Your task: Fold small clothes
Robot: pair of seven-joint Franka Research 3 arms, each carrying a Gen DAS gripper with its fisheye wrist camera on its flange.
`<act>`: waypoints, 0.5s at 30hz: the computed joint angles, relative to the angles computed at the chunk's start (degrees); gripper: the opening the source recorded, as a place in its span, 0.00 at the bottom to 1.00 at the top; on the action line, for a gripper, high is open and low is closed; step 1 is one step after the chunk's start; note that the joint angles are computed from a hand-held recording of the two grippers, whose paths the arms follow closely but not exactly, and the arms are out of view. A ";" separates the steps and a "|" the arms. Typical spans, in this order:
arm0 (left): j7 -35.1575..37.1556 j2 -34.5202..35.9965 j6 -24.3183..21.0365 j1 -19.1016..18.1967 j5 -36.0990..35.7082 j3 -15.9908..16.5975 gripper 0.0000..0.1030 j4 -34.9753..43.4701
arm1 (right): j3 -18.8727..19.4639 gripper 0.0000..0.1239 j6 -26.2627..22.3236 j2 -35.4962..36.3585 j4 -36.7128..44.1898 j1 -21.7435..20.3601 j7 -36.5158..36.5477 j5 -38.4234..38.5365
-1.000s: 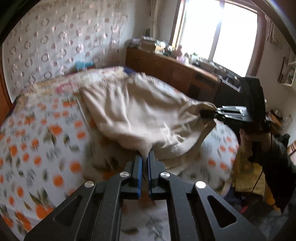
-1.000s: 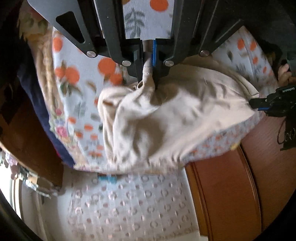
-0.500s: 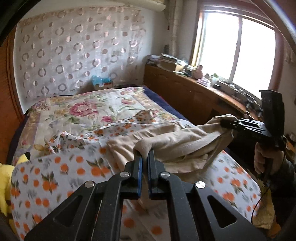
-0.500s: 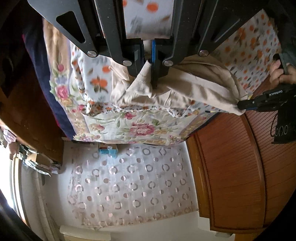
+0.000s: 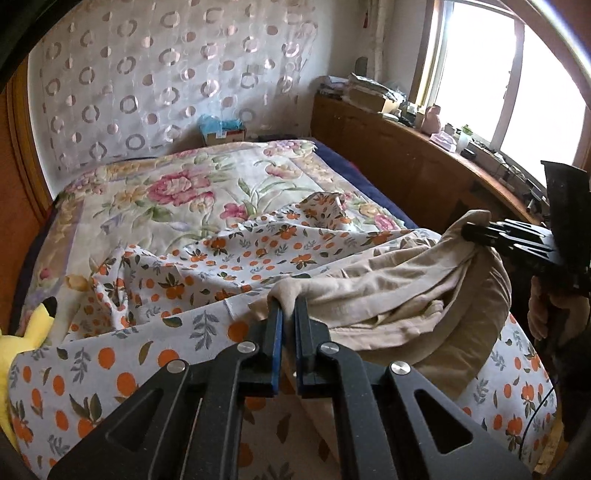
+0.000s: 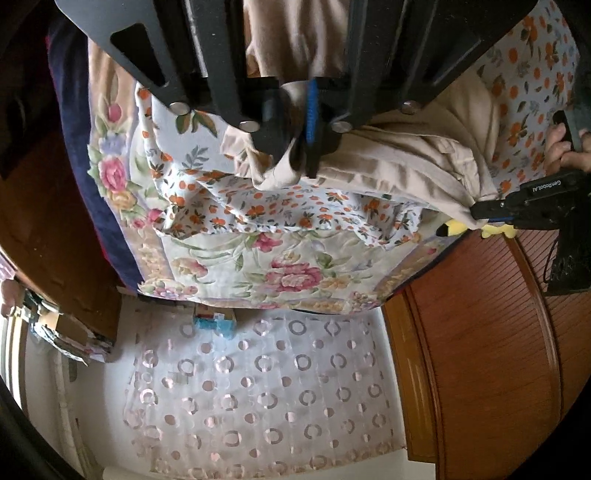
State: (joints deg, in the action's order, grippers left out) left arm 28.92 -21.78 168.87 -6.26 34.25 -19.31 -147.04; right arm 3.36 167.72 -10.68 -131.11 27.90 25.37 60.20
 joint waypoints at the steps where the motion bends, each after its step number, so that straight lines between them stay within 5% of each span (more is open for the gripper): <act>1: 0.88 0.10 0.03 -1.04 -1.00 0.90 0.08 -0.13 | 0.21 0.35 0.14 -0.50 -0.39 -0.23 0.56 -0.88; 3: 0.96 -0.98 0.74 -0.63 -0.56 0.63 0.19 -1.10 | 0.04 0.51 3.28 -1.54 -1.65 0.57 -1.25 0.35; 5: 0.57 -2.16 1.13 -0.07 -0.14 0.03 0.44 -1.81 | -1.08 0.52 4.28 -3.15 -2.87 1.61 -3.66 2.49; 9: 3.65 -4.75 1.14 -3.59 -3.26 2.00 0.46 -4.73 | -2.14 0.52 2.73 -5.96 -6.24 1.43 -4.45 0.85; 15: 9.54 -3.43 -1.08 -7.69 -7.84 3.61 0.46 -5.73 | -0.44 0.52 -3.32 -2.71 -4.49 -1.66 5.71 -12.45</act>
State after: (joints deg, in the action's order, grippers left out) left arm 38.46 -25.21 167.79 -13.94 26.41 -15.70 -152.77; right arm 2.92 164.41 -13.39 -135.60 26.24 31.08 47.76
